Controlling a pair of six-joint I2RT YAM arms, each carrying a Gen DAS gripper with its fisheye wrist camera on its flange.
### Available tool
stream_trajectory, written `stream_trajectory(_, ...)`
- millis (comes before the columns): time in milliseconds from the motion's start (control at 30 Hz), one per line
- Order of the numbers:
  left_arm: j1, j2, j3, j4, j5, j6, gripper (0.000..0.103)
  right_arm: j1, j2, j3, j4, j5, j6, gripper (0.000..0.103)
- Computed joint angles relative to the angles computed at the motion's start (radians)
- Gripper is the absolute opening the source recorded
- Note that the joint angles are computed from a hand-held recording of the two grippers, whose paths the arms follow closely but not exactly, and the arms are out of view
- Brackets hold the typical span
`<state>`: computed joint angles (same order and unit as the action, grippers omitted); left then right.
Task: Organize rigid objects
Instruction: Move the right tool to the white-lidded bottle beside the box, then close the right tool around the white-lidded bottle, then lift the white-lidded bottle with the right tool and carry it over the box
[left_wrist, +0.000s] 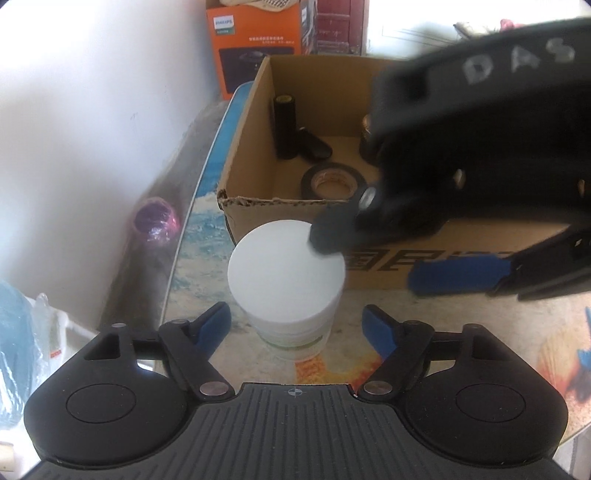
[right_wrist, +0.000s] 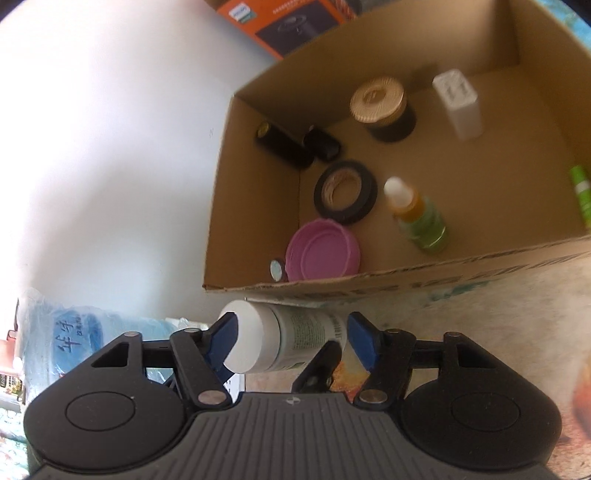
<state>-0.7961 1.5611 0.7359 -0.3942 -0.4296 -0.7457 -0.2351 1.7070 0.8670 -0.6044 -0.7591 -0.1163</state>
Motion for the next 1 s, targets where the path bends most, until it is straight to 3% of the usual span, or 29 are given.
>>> stream_trajectory(133, 0.009, 0.009, -0.016, 0.039, 0.003, 0.008, 0.068, 0.019, 0.013, -0.018, 0.039, -0.013, 0.014, 0.063)
stream_trajectory(167, 0.009, 0.012, -0.017, 0.044, -0.001, 0.008, 0.061, 0.017, 0.018, -0.019, 0.046, -0.022, 0.013, 0.062)
stream_trajectory(267, 0.010, 0.014, -0.016, 0.054, -0.009, 0.007, 0.053, 0.009, 0.031, -0.019, 0.051, -0.049, 0.012, 0.058)
stream_trajectory(700, -0.097, 0.041, 0.070, -0.003, 0.062, -0.060, 0.052, -0.100, 0.038, 0.038, -0.121, -0.022, -0.109, 0.054)
stream_trajectory(1000, -0.122, 0.086, 0.138, -0.043, 0.068, -0.049, 0.053, -0.144, 0.045, 0.046, -0.137, -0.021, -0.108, 0.055)
